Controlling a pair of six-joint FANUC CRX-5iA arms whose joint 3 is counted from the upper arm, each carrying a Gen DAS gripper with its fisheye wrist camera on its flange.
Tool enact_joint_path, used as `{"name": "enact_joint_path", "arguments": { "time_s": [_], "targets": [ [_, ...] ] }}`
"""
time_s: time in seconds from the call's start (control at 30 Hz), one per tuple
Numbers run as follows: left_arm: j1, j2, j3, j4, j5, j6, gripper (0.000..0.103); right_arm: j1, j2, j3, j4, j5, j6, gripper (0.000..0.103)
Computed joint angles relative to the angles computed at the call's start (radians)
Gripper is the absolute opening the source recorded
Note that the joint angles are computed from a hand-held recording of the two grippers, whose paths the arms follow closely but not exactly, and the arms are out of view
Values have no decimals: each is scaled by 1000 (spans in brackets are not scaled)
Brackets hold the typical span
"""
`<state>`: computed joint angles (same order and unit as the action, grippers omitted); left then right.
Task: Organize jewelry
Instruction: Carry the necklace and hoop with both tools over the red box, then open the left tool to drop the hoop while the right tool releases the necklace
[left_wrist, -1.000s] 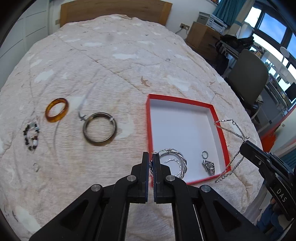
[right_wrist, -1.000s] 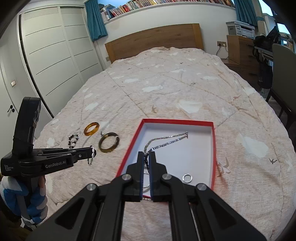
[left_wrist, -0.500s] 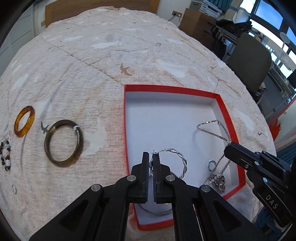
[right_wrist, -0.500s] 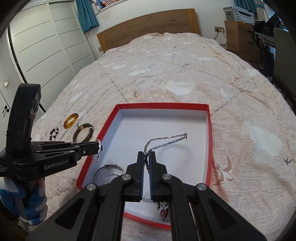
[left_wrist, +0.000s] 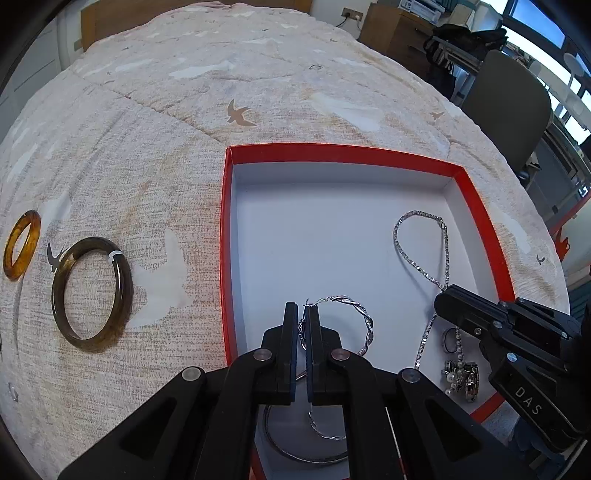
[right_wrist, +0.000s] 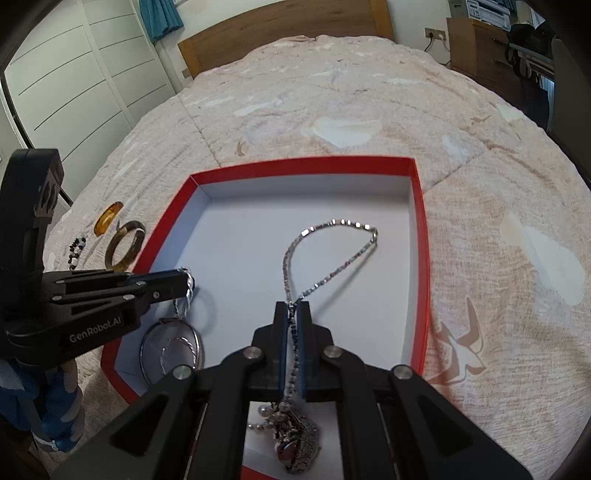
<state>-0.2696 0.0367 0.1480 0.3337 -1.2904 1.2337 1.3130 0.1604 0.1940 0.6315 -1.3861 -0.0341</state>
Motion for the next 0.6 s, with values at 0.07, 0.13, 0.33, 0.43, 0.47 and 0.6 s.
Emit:
{"name": "enact_joint_path", "arguments": {
  "time_s": [0.07, 0.13, 0.33, 0.43, 0.47, 0.6],
  "targets": [
    [-1, -2, -2, -9, 4, 7, 5, -3, 4, 7, -8, -4, 12, 4],
    [-2, -3, -3, -16, 6, 14, 6, -4, 11, 18, -15, -12, 25, 4],
    [-18, -1, 10, -53, 8, 33, 6, -8, 32, 54, -42, -51, 58, 3],
    [-32, 7, 26, -78, 2, 50, 6, -11, 42, 74, -58, -67, 78, 6],
    [-34, 8, 29, -84, -1, 54, 6, -11, 41, 75, -59, -66, 76, 6],
    [-39, 19, 48, -97, -15, 79, 6, -5, 38, 75, -49, -75, 52, 6]
  ]
}}
